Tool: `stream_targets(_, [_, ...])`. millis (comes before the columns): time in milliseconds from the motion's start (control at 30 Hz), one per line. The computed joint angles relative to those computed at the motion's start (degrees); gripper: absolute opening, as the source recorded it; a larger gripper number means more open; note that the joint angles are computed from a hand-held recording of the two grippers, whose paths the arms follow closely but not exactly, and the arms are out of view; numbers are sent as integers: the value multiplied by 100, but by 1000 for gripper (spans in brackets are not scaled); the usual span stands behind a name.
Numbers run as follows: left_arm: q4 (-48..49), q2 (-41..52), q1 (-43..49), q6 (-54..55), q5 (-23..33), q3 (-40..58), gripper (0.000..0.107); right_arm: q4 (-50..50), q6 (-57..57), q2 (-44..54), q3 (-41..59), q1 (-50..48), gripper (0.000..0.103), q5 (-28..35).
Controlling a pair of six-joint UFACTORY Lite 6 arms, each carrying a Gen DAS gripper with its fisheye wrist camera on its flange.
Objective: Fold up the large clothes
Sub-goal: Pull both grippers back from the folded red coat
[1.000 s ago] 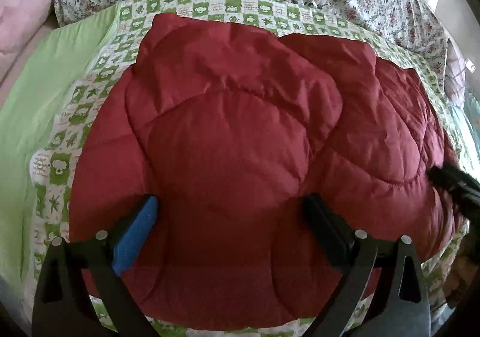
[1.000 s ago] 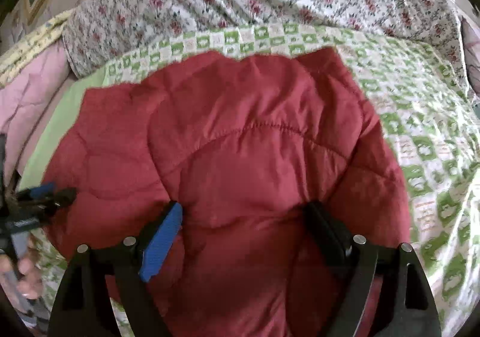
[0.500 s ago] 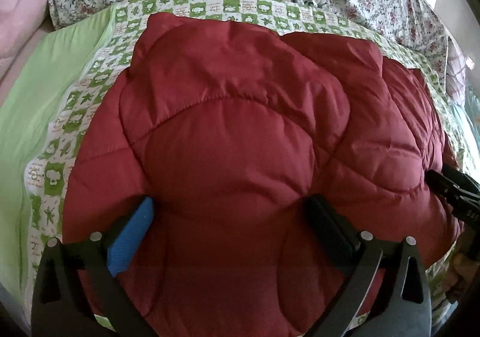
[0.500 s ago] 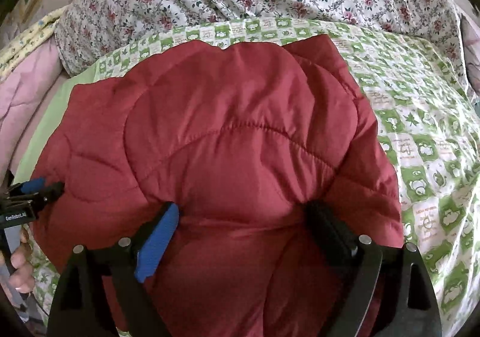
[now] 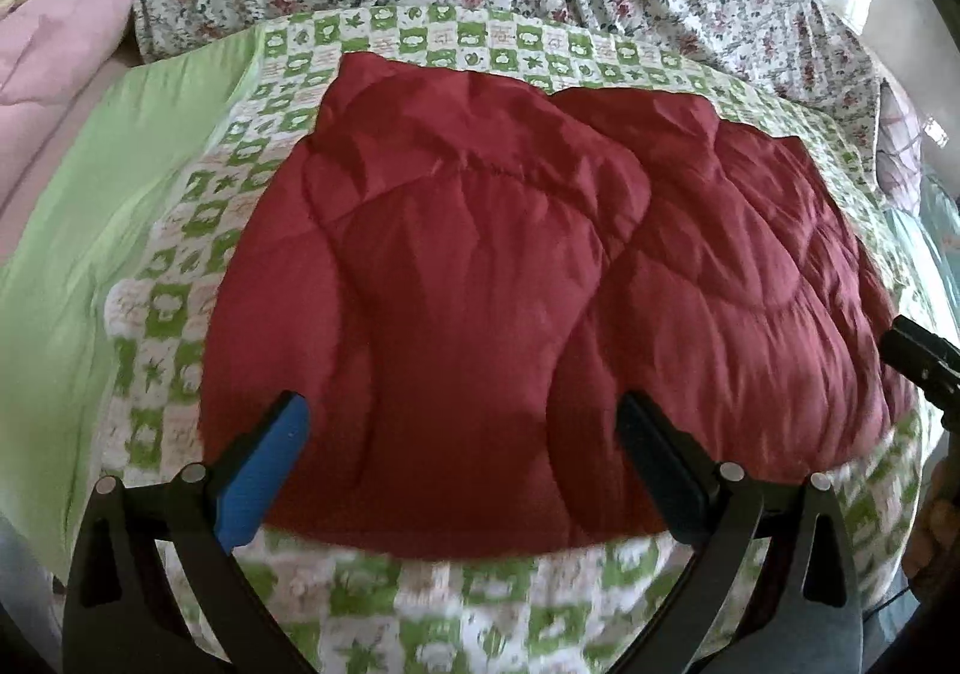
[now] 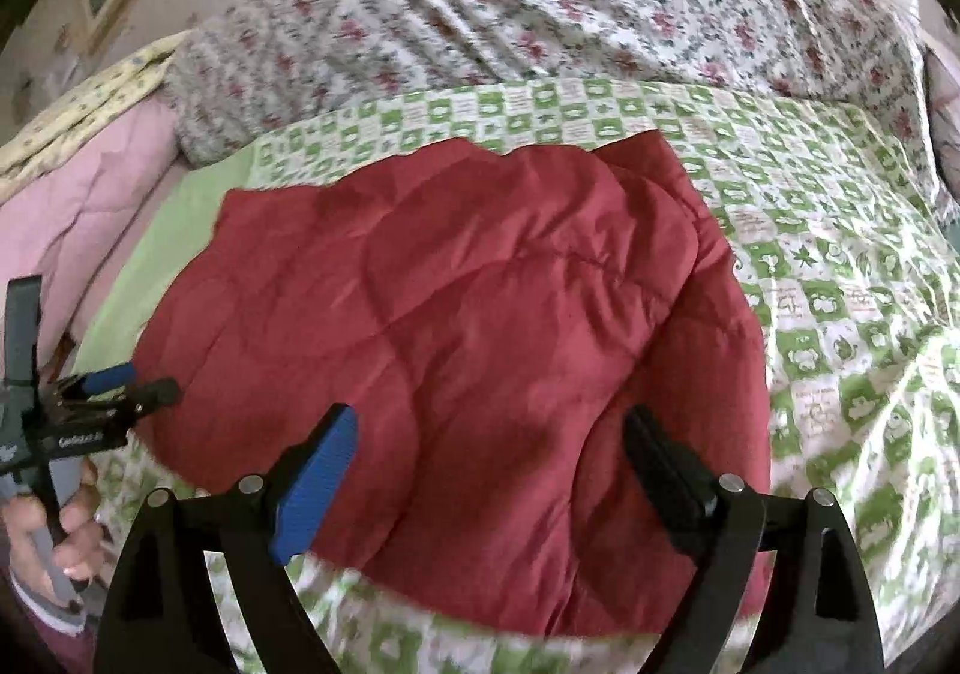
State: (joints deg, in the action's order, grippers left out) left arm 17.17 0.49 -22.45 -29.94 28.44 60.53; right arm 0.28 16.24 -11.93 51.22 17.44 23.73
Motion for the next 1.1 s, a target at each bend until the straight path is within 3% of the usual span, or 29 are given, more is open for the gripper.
stream_targets(133, [462,-760,-205,-440,109,-814,103,-30,119,-692,-540,369,91,297])
stream_targets(467, [1388,-1891,-1293,-1642,790,-2200,103,-1262,2023,-1652,-1488,2307,91,1113])
stream_targets(667, [1956,-2284,-2244,-2167,1978,-1880,103,-1420,2177,-2060,-1171,2752,93,1780])
stream_targets(767, [2094,-2363,-2572,-2159,2592,-1417,103,-1830,2453,-2216,-695,3090,100,2249])
stream_targets(933, [2086,-2297,-2644,-1923,2981,-845,103,-2218,2500,-2046,70,3335,102,2736])
stream_targets(1100, [2274,-1920,-2395,-1922,2854,-644,103,-1894,2061,-1807,99,2835,102,2440])
